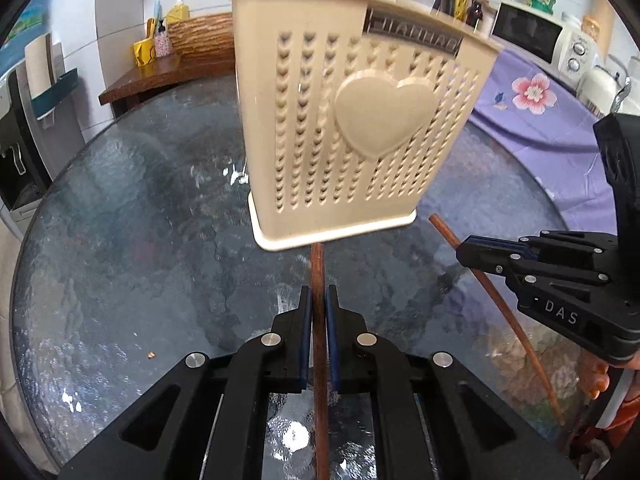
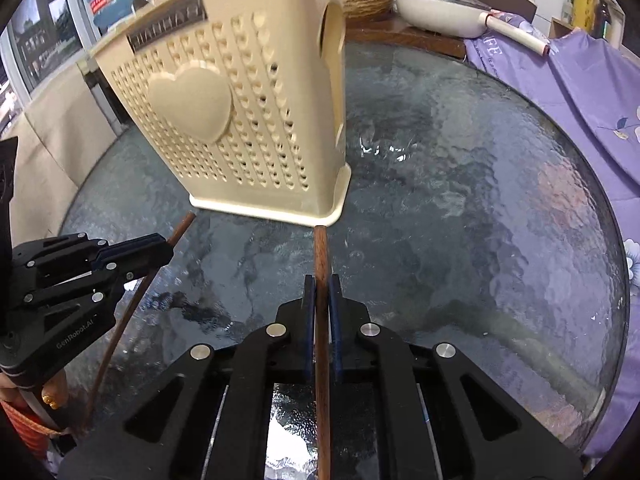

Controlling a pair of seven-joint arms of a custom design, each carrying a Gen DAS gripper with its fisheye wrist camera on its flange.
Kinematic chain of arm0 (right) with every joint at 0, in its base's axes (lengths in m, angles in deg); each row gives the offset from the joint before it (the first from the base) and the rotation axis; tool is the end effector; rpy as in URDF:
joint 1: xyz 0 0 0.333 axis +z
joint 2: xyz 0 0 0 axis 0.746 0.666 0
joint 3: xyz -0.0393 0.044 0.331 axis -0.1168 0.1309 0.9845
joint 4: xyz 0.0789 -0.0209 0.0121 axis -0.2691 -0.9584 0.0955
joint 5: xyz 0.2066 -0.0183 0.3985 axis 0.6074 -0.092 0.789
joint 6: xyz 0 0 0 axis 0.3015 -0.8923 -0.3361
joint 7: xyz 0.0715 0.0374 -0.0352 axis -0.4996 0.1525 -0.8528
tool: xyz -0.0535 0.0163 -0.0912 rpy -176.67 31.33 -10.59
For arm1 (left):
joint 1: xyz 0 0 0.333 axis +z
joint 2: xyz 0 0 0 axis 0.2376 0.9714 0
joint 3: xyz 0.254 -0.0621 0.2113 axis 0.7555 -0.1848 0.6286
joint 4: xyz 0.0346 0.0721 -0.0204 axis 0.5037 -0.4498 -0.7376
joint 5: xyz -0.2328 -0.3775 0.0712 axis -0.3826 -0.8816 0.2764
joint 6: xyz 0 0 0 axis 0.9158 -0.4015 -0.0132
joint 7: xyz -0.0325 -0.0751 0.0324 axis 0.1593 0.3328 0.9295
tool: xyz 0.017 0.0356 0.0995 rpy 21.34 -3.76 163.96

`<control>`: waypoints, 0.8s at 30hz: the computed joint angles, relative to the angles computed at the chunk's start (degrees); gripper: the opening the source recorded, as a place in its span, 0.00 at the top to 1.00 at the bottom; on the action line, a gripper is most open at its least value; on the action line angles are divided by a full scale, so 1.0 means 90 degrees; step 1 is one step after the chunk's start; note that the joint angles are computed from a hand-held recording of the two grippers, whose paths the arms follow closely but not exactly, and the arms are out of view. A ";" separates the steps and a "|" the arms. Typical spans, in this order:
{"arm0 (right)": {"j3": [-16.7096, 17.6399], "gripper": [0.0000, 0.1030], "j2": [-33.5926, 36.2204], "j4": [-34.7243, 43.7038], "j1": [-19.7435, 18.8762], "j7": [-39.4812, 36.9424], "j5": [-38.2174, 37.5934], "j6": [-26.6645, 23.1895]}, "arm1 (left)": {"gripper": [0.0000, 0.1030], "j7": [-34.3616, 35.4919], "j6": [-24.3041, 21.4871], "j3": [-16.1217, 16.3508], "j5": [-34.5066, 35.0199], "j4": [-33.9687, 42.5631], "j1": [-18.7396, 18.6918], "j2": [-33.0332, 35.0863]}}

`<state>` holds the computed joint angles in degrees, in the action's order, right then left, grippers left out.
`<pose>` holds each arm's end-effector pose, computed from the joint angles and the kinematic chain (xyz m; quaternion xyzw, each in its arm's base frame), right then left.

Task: Organize utensils
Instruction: 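Lift both chopsticks upright and carry them above the basket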

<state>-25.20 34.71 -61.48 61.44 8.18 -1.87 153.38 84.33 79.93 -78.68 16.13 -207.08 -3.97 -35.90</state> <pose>0.6850 0.2204 0.3107 -0.8278 0.4645 -0.0840 0.3032 0.5642 -0.3156 0.3120 -0.6862 0.6420 -0.2675 0.2130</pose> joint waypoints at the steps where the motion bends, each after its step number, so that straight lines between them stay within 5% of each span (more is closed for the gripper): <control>1: 0.0080 0.93 -0.0042 -0.0023 -0.0080 -0.0116 0.0134 0.0024 | 0.93 -0.0060 0.0008 0.0017 0.0072 -0.0020 -0.0018 -0.0051; 10: 0.0585 0.93 -0.0789 -0.0327 -0.0730 -0.2000 0.2472 -0.0198 | 0.93 -0.1165 0.0275 -0.0042 0.1254 -0.0284 0.0065 -0.0767; 18: 0.0206 0.93 -0.1949 -0.0922 -0.0746 -0.3814 0.4336 -0.0893 | 0.93 -0.2114 0.0273 -0.0433 0.2511 -0.0596 0.0305 -0.1643; 24: -0.0316 0.93 -0.2694 -0.1459 -0.0427 -0.4531 0.4606 -0.1292 | 0.93 -0.2201 0.0363 -0.0680 0.2799 -0.0804 0.0427 -0.2111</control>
